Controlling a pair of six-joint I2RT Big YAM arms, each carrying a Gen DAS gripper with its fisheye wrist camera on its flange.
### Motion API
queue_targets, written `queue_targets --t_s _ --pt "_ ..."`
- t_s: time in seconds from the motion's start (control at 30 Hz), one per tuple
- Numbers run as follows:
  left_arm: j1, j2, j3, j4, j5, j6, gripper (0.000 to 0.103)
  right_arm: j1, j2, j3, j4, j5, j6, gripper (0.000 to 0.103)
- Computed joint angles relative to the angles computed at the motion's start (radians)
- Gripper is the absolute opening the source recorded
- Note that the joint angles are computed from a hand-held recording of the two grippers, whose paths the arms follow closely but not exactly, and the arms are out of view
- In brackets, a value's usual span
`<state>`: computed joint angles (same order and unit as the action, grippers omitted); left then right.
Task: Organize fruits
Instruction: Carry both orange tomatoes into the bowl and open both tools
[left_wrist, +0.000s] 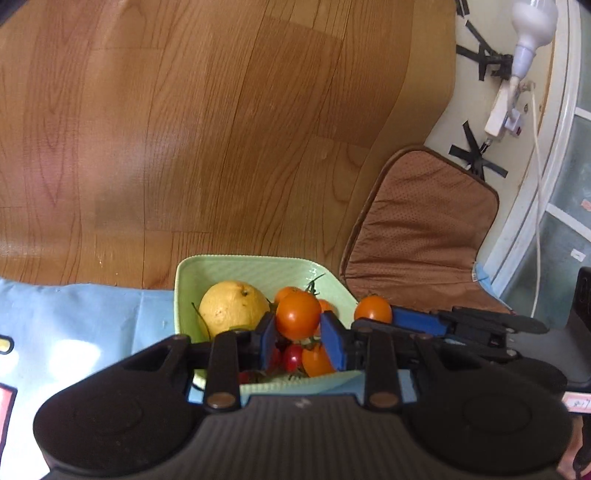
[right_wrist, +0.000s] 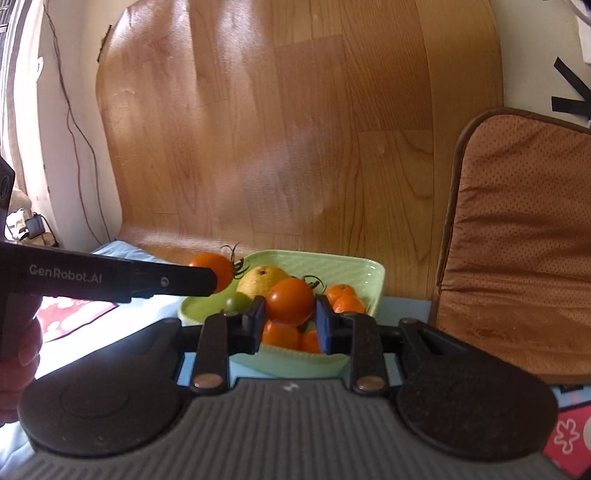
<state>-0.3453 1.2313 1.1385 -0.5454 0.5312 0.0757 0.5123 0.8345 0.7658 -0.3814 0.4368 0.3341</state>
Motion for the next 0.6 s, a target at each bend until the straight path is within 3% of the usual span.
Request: queue_targets --t_s 0.13,0.27,0.47,0.6 --pt "-0.034 0.075 0.037 -0.001 -0.049 0.012 0.028 -0.08 0.058 0.004 0.025 -0.073 -0.013 0.032" --pt "-0.052 0.086 0.038 0.013 -0.092 0.024 0.026 -0.094 0.083 0.001 0.045 -0.091 -0.014 0.032" --pt "-0.044 0.0 0.003 0.006 -0.089 0.016 0.026 -0.027 0.007 -0.014 0.022 -0.007 0.006 0.032" --pt "-0.029 -0.131 -0.072 -0.012 -0.088 0.024 0.028 0.117 -0.084 -0.038 -0.036 0.116 0.097 0.032"
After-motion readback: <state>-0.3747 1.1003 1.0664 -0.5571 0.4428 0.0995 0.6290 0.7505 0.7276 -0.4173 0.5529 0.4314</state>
